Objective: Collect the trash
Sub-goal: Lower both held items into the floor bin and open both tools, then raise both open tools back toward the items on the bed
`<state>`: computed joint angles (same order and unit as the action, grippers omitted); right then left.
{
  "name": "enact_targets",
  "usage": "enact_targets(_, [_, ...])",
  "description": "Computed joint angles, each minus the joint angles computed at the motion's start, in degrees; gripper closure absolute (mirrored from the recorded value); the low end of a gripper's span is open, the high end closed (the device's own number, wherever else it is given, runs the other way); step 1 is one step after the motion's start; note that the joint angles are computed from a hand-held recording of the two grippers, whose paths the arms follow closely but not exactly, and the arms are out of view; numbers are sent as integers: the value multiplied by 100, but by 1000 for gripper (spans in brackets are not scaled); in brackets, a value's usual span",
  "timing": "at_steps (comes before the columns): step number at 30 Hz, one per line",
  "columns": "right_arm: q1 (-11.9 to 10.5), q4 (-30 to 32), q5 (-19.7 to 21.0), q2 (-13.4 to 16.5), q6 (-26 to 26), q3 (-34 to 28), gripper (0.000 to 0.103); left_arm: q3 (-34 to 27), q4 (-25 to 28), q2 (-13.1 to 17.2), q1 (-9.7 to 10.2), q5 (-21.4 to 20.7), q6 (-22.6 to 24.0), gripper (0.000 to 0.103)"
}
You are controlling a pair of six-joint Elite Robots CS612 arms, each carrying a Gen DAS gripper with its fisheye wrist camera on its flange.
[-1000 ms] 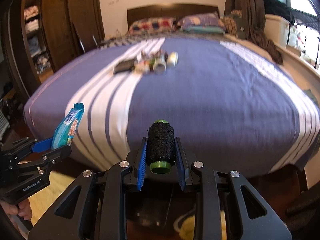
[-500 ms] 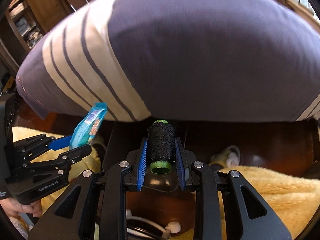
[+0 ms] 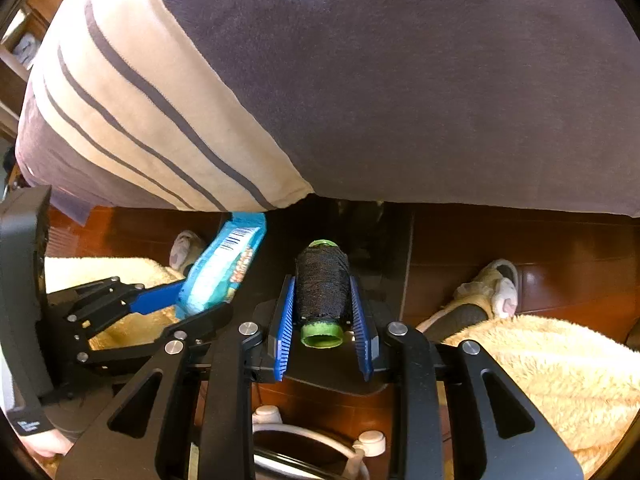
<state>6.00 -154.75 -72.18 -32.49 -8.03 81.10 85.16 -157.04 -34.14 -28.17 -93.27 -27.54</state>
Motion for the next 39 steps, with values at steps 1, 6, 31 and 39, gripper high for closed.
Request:
enact_targets(1, [-2,3,15,8,-10,-13,75,-14,11,4,1,-16,-13,64])
enact_targets(6, [1,-16,59,-3,45,-43,64,-39,1,13,0,0,-3,55])
enact_targets(31, [-182,-2121,-54,-738,518,504,20,693,-1419,-984,-189,2082,311,20])
enact_targets(39, [-145,-2222,-249,-591,427,-166,19,339,-1398,-997,-55,2369,463,20])
